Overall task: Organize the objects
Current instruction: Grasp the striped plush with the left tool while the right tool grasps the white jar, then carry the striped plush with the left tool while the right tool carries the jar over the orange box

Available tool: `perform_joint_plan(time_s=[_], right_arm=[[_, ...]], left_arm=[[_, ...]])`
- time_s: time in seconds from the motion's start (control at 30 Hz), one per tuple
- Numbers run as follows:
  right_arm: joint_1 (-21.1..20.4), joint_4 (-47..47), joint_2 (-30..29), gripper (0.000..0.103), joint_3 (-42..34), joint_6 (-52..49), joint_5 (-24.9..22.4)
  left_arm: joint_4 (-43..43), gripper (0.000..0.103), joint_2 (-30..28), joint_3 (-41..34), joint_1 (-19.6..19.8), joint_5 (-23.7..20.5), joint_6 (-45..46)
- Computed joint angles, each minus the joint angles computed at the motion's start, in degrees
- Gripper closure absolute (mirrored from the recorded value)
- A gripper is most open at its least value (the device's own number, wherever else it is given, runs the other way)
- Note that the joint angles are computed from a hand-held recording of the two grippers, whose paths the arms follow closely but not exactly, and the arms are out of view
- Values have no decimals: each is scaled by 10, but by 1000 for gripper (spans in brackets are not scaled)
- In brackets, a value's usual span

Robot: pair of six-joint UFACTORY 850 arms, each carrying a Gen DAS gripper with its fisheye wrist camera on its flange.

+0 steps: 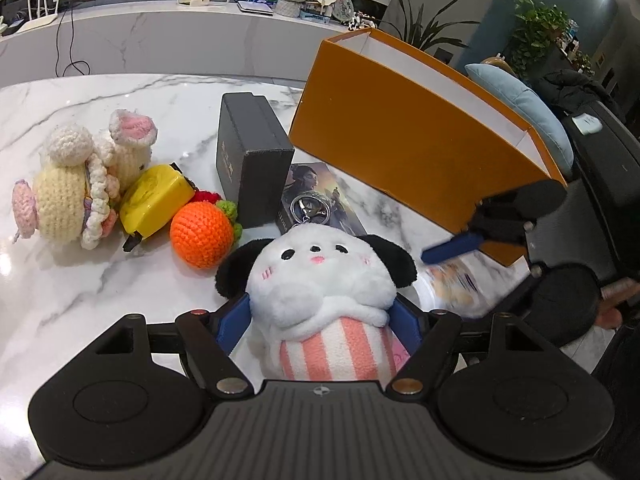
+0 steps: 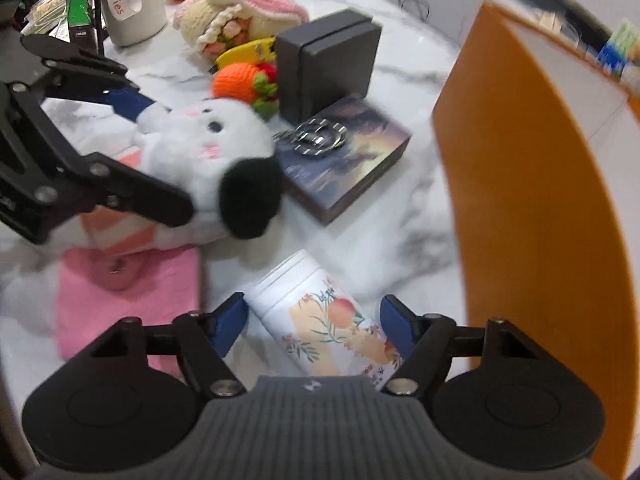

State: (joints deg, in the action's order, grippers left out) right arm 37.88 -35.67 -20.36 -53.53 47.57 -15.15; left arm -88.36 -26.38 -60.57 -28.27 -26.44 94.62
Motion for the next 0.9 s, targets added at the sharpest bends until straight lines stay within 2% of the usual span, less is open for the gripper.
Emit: perform_joint_plan(time_s=[0.1, 0.2, 0.3, 0.4, 0.5, 0.7, 0.9], right_arm=[[13, 58, 0, 41, -6, -56, -13], [26, 14, 2, 43, -3, -17, -15], [30, -27, 5, 40, 3, 19, -12], [15, 78, 4, 43, -2, -44, -5], [16, 85, 2, 46, -7, -41, -12], [17, 49, 5, 51, -7, 11, -28], [12, 10, 24, 52, 4, 61, -16]], left_arm=[[6, 16, -1, -2, 2, -4, -10], [15, 16, -2, -2, 0, -3, -16], [22, 17, -3, -2, -3, -2, -22], [44, 17, -5, -6, -6, 0, -40], [69, 19, -9, -9, -11, 6, -58], [68, 25, -6, -5, -10, 5, -56], [58, 27, 0, -3, -5, 6, -63]])
